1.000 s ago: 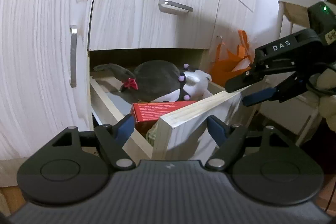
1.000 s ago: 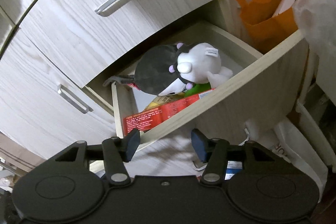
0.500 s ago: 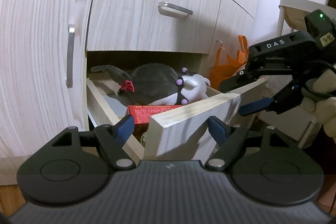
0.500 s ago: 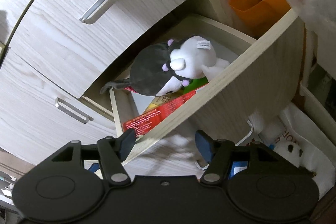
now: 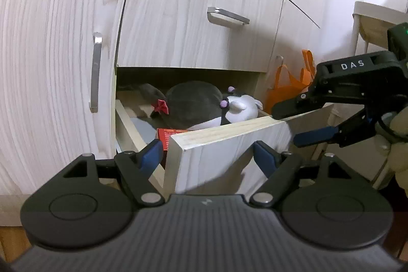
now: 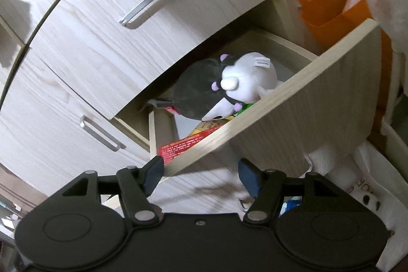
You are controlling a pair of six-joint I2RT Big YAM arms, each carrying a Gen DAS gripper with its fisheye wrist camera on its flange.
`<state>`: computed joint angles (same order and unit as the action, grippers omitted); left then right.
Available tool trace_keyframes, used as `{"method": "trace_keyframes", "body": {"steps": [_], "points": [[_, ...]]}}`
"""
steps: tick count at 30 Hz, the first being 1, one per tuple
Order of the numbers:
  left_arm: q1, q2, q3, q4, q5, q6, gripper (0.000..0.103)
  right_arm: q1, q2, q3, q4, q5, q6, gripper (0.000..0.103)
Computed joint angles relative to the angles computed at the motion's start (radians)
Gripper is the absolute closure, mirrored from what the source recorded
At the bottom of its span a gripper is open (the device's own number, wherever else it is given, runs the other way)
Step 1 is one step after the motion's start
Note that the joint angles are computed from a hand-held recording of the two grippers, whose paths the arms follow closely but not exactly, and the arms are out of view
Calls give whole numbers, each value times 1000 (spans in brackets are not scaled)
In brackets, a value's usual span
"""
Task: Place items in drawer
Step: 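Push the drawer front inward with the right tool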
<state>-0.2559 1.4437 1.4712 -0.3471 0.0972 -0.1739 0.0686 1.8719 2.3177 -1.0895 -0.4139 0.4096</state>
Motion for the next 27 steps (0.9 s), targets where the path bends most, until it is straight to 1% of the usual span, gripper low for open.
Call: {"method": "trace_keyframes", "body": {"steps": [1, 5, 7, 10, 16, 18, 22, 25, 27], "points": [[0, 3, 4, -1, 3, 7, 23, 1, 5, 10, -7, 0, -2, 32], [-15, 13, 21, -13, -27, 40, 23, 0, 9, 20, -15, 0, -9, 32], [-13, 20, 39, -35, -18, 39, 23, 2, 16, 35, -28, 4, -18, 32], [-8, 27, 57, -57, -5, 52, 22, 3, 8, 21, -14, 7, -20, 32], [-1, 47, 78, -54, -6, 67, 22, 8, 22, 40, -14, 15, -9, 32], [6, 61, 95, -58, 3, 67, 22, 14, 45, 76, -26, 26, 2, 32], [20, 87, 129, -75, 30, 75, 21, 20, 101, 174, -73, 36, 7, 32], [19, 96, 129, -51, 16, 85, 18, 22, 121, 206, -78, 45, 14, 32], [21, 103, 125, -30, 12, 89, 16, 25, 149, 254, -98, 51, 14, 31]]}}
